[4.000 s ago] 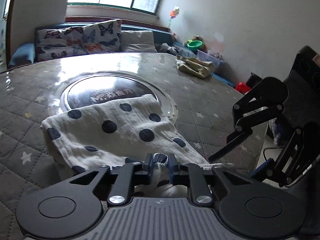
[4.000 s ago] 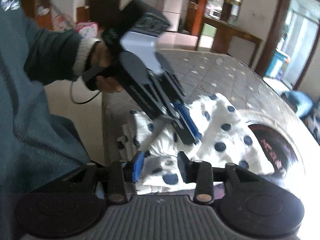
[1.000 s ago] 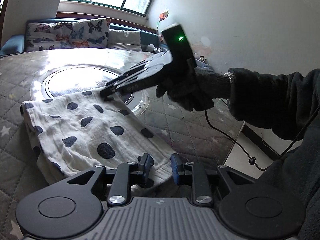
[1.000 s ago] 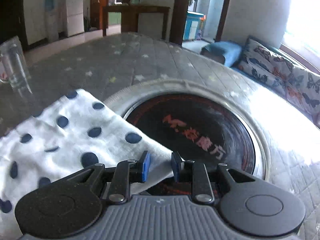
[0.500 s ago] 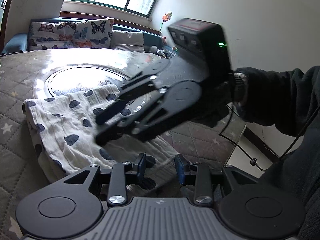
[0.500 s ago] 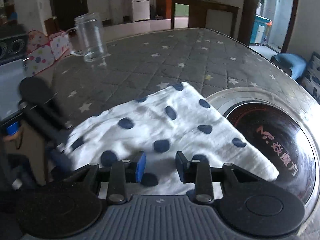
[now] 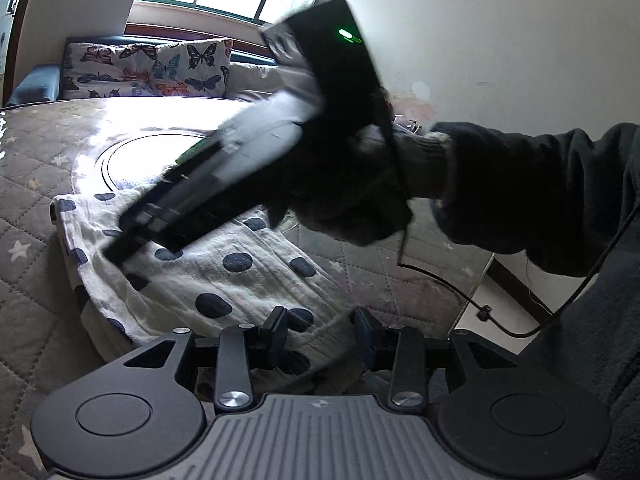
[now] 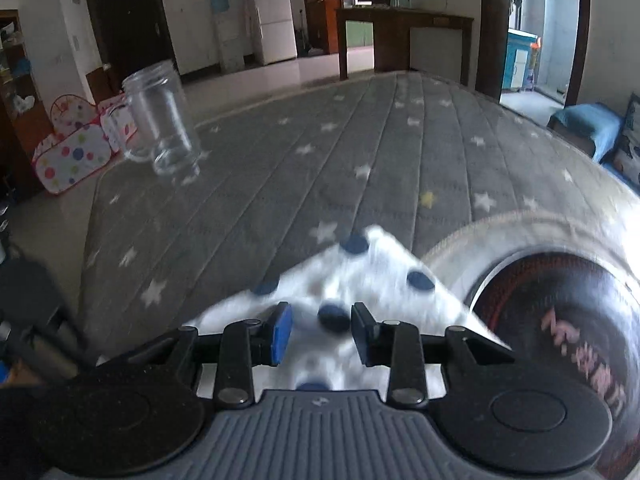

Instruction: Fold clothes

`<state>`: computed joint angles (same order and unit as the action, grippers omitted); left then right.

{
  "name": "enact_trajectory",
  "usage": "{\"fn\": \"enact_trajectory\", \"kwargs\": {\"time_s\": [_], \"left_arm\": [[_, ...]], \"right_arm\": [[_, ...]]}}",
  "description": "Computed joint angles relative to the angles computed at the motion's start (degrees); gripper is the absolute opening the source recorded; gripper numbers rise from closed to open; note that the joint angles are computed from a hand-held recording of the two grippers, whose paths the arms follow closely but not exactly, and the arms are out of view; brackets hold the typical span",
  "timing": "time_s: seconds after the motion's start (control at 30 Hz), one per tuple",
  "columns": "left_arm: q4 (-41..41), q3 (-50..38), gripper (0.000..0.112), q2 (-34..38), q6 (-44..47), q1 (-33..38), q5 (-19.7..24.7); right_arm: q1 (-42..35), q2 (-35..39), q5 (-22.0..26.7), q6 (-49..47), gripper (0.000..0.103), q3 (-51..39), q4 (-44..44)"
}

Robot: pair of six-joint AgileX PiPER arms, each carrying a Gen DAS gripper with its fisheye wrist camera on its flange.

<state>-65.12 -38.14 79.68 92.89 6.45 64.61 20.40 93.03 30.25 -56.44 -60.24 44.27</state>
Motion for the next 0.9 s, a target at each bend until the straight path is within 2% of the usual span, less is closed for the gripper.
{"fn": "enact_trajectory", "kwargs": {"time_s": [0.33,0.43,0.57,0.7,0.9], "left_arm": [[-0.36,0.78,0.043,-0.17,0.07,0.39,-0.15],[-0.27,1.18,0.043,-0.96,-0.21,1.03,0.07],[-0.49,1.52,0.044,-1.69,-0.05,2.31,0.75],[-0.59,1.27,0.044,-0.85,0.42,2.96,1.02],[-0.69,1.60,0.045,-0.92,0.19,2.70,0.19]], "right_arm": [[3.13,9.24,-5.72,10.87,0.033,-9.41,-9.02],[2.40,9.91,-5.50,10.63,0.033,-10.83,-7.34],[0.35,7.29,-4.34,8.03,0.033,-9.62,-4.86],[1.22,6.16,-5.18,12.32,0.033,-8.14,-11.81],[3.12,10.50,-9.05,18.87,0.032,-10.03,-17.93]]}}
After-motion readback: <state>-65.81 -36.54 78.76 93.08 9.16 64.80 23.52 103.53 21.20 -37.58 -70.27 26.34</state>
